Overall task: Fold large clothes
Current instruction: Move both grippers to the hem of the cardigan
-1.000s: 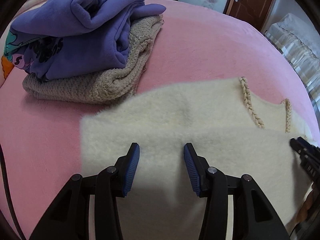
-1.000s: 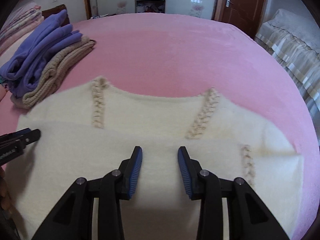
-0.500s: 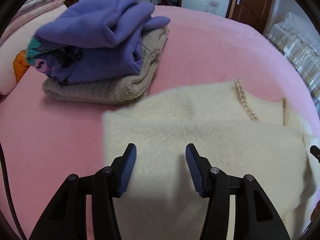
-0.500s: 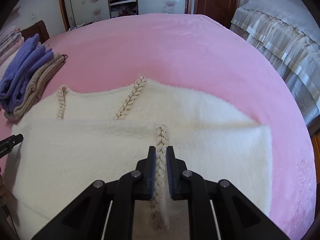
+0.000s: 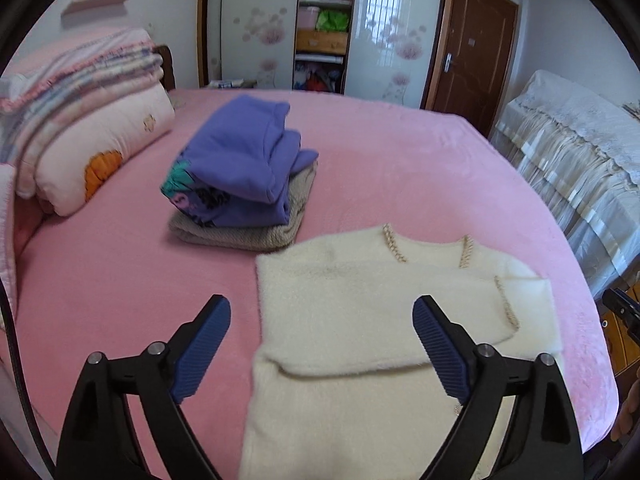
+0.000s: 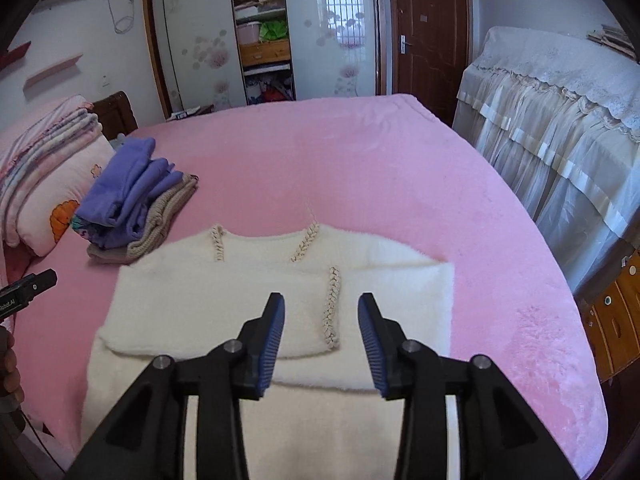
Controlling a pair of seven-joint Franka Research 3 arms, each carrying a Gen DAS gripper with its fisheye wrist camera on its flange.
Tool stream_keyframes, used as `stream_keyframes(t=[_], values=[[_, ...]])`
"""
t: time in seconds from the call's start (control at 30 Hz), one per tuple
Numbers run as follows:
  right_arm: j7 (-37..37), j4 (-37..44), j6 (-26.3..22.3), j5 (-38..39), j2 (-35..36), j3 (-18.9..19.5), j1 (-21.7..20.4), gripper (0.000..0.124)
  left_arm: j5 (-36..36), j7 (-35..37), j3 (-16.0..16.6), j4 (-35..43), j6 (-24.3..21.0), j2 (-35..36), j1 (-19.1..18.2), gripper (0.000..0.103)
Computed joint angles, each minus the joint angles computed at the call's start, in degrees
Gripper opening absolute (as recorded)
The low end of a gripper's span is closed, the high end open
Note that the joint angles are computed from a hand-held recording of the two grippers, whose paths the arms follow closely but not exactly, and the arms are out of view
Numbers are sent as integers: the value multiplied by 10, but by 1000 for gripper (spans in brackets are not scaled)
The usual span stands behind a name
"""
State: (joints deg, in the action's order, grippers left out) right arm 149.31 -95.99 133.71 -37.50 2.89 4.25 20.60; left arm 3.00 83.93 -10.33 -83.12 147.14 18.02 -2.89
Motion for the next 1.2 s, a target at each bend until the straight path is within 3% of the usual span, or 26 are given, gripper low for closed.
stream_keyframes(t=[0.27, 0.47, 0.7, 1.0, 1.07, 1.2], values=[[30, -53, -28, -65, -105, 54, 6, 55, -22, 13, 5, -185, 66, -188, -5, 101], [43, -87, -46, -95, -167, 106, -8, 62, 10, -9, 21, -285, 96, -296, -24, 102], [40, -113, -66, -96, -212, 150, -23, 64, -56, 26, 60, -355, 85, -373, -71, 102], [84, -222, -25, -94, -288, 190, -44, 67, -92, 76, 99, -473, 110, -447, -106, 102], [84, -256, -21, -73, -305, 192, -42, 67, -82, 83, 101, -498, 98, -455, -101, 102], [63, -338, -15, 6, -334, 181, -27, 67, -116, 148, 141, -551, 71, -456, -125, 102]])
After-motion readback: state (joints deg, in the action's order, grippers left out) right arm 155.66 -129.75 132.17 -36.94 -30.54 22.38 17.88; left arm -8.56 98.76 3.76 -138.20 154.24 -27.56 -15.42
